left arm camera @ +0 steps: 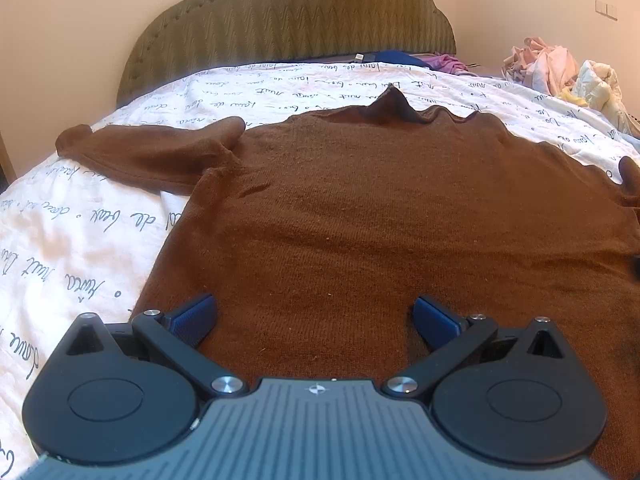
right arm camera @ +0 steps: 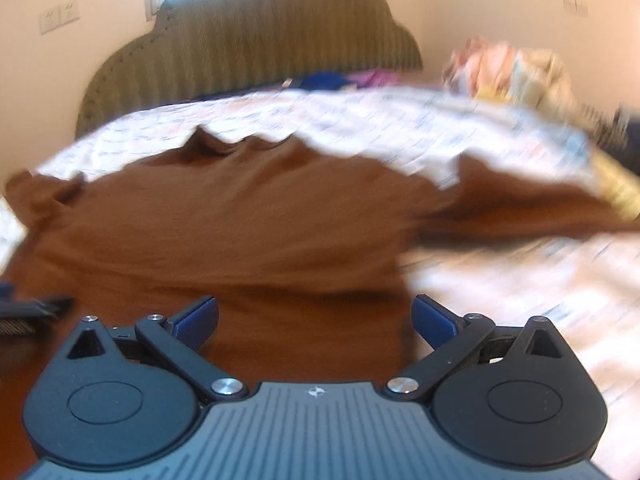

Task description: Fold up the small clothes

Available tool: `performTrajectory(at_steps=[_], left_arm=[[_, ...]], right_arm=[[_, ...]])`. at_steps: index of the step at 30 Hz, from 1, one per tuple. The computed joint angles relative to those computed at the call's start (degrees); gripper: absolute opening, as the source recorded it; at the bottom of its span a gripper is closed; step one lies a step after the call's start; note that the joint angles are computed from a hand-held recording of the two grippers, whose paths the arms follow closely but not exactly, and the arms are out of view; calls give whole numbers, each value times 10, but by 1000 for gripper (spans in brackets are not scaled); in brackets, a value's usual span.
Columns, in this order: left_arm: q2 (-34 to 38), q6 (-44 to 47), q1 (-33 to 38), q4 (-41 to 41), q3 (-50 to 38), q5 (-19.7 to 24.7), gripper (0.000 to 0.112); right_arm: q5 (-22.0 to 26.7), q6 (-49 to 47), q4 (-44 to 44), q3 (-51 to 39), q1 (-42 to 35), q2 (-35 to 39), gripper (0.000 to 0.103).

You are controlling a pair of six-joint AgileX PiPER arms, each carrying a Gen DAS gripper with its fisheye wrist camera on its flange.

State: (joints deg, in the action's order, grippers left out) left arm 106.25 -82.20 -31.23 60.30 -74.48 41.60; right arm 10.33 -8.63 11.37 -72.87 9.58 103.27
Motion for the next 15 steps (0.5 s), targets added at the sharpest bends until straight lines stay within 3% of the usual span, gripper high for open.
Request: performTrajectory(at_steps=[2,4,6,9,11,13,15], left_arm=[[0,0,0,1,0,0,103],[1,-2,-1,3,0,2,103],[2,-3,-1,4,-1,3,103],[2,-4,-1,3,-1,2,103],[2,-2,-1,3,-1,3,103],[3,0,-1,2,-2,5,103],[5,11,1,-10,-10,5,103]], right_arm=[[-7,-115,63,6,-61,-7,103],[31,-229,147,-34,-145,14,103],[65,-286,205,-90,-221,48,103],[122,-226,185,-227,-313,136,103],[155,-208,221,-306,-351,187,103],[209,-148,194,-400,-365,240,103],[233,-133,183,-461,-366,278,103]])
